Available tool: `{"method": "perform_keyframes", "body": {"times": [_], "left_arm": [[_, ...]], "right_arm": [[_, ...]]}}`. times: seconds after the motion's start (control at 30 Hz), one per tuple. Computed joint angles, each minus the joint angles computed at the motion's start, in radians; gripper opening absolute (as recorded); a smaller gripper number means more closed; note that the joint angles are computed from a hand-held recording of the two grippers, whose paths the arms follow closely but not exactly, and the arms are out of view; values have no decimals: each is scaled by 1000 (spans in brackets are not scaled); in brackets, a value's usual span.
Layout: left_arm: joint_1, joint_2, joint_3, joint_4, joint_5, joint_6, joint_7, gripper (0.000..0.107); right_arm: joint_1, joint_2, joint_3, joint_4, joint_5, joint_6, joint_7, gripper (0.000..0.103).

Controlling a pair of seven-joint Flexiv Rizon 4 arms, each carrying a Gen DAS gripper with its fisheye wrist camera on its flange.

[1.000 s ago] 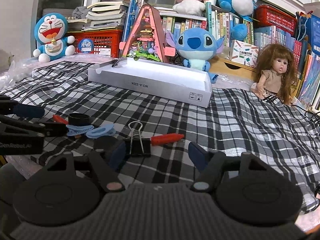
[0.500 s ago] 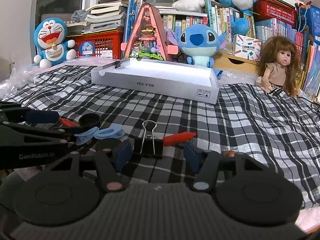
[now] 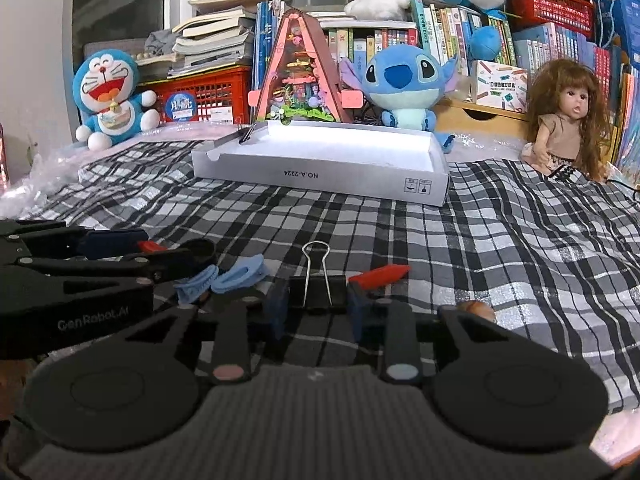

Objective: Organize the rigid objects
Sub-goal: 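Grasp the red crayon with the left gripper while the right gripper grasps the black binder clip, then carry the red crayon and binder clip in both grippers over the white tray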

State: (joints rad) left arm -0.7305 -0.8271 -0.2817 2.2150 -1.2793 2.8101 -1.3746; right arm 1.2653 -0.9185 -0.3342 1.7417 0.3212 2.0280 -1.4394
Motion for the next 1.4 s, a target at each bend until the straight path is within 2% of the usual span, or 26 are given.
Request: {"method": "perform_keyframes", "body": {"times": [0.2, 0.37, 0.7, 0.83, 1.03, 1.17, 1.27, 1.4], "left_arm": [[15, 37, 4, 10, 8, -26, 23, 42], [38, 78, 21, 16, 18, -62, 43, 42], [118, 154, 69, -21, 57, -177, 109, 42], [158, 172, 86, -47, 78, -243, 120, 42], [222, 180, 118, -103, 123, -358, 128, 42], [256, 172, 142, -136, 162, -433, 106, 42], [266, 160, 162, -167, 155, -480, 105, 42], [267, 125, 181, -231, 97, -525, 140, 42]], "right_arm": [[-12, 21, 8, 1, 4, 3, 2, 36], [-9, 19, -16, -24, 17, -14, 16, 36], [-64, 27, -46, -114, -60, -109, 139, 36], [-125, 31, -10, -161, -138, -155, 205, 36], [-251, 19, 92, -285, -271, -287, 310, 36], [-357, -10, 208, -394, -351, -389, 359, 36], [-411, -41, 269, -476, -390, -465, 403, 36], [-440, -90, 289, -584, -447, -551, 465, 36]]}}
